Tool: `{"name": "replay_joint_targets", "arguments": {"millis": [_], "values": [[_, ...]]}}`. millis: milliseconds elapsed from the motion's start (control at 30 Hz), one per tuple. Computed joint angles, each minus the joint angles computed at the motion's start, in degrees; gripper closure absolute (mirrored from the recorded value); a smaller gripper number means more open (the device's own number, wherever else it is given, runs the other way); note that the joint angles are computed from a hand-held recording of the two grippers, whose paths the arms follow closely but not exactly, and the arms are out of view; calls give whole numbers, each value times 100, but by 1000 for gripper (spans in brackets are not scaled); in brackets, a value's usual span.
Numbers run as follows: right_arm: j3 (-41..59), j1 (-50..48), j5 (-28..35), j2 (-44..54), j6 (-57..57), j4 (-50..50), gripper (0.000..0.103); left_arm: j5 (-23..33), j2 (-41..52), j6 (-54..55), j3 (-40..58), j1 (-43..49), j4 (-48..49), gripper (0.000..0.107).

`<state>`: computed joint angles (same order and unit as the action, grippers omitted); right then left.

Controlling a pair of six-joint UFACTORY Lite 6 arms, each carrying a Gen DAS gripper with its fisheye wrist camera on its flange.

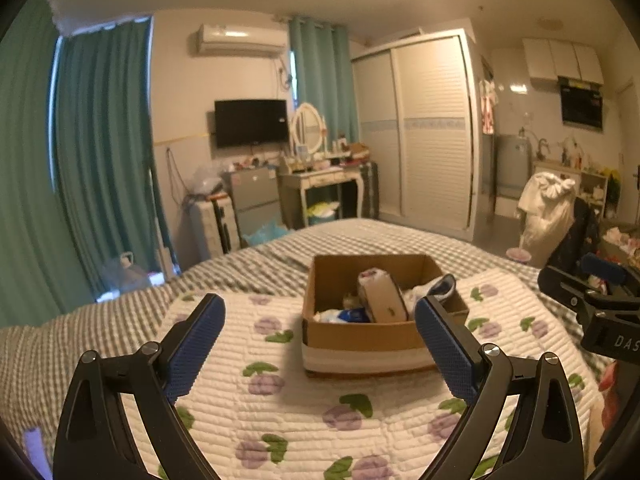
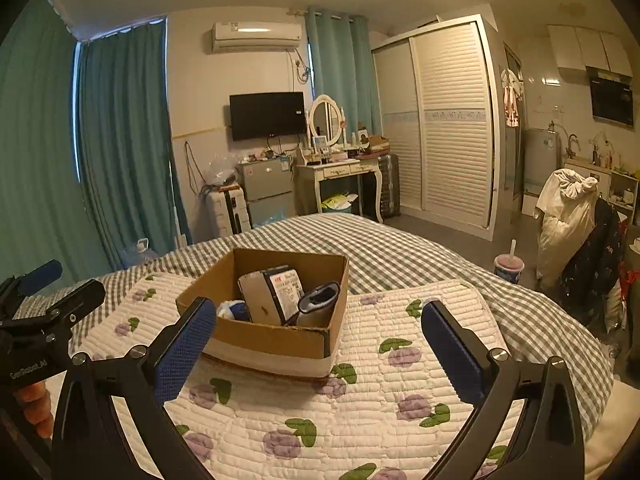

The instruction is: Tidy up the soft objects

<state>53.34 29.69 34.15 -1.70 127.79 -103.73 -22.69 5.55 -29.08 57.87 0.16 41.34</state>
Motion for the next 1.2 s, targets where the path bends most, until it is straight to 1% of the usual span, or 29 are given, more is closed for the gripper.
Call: {"name": "replay_joint_targets", "arguments": {"millis": [167,233,367,500,733,867,1000,1200], "values": [[-70,-66,-84,63,215,-190,0,7,17,-295,-44,24,344,9],[-59,-70,-91,70,166,-137,0,44,19,-196,-41,5,272,9],[-67,-64,-103,31,166,-139,0,22,31,-579,1,62,606,9],[-46,-47,-112,39,114,-90,0,76,-25,-590,-17,42,614,9],[13,14,-100,96,47,-42,0,47,-53,-868,-25,100,940,9],[23,31,-93,105,41,-28,0,47,-41,-871,-22,100,962,9],[33,42,-89,118,43,-36,0,52,-41,-637,-47,73,760,9],[48,54,-85,133,42,-19,0,44,-21,-660,-29,68,790,9]]}}
